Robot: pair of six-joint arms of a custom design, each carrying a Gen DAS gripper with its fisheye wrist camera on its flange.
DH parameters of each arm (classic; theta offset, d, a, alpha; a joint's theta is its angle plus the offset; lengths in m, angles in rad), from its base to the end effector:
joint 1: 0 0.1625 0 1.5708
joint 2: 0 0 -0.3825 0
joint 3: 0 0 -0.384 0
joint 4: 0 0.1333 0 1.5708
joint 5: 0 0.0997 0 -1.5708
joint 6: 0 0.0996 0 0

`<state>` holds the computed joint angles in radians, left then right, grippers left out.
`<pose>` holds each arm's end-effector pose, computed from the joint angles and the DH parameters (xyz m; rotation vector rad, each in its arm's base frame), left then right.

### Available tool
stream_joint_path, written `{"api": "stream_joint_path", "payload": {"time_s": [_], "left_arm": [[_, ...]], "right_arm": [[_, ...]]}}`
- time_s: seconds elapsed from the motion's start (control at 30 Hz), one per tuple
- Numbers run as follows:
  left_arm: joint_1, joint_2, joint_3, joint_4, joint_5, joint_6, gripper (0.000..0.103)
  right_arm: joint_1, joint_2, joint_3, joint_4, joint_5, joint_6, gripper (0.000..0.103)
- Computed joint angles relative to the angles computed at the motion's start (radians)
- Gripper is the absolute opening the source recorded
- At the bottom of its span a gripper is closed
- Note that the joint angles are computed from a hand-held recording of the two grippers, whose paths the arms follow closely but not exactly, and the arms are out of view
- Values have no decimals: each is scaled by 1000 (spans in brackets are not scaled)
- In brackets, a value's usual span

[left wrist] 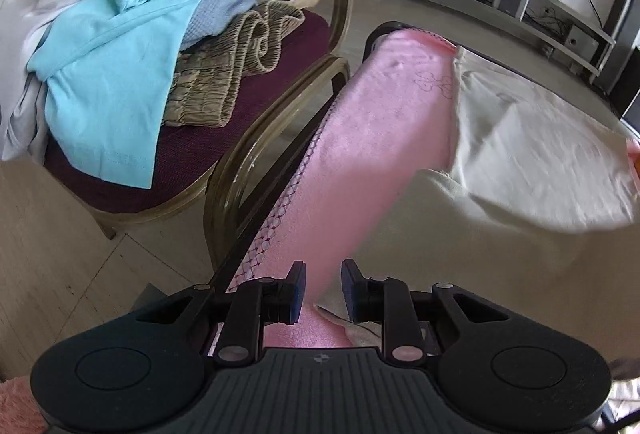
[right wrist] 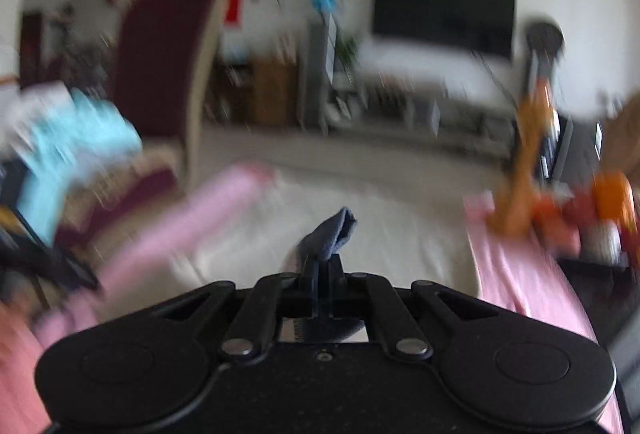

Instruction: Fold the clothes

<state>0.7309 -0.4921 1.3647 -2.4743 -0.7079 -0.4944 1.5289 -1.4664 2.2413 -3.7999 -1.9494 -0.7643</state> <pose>-0.3710 -0.6133 -0.0126 0.3936 2.3548 -0.7091 0.0789 -0.4214 0.3625 0.3624 -1.8609 1.3891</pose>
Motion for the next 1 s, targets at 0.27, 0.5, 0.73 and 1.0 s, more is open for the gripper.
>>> {"api": "stream_joint_path", "payload": {"time_s": [0.27,0.5,0.73,1.0], "left_arm": [[-6,8,-5,4,1,43,23],[-18,31,-13,-8,35,106,23],[-12,19,-12,9,-18,107,23],[39,-82,46,94,-312,-4,23]], "right_arm": [[-50,-77,-55,97,-122,100,4],[-198,-142,-28,309,-88,313,4],[-260,-210,2,367,-6,455,4],[-365,-242,-15,516,89,629,4]]}}
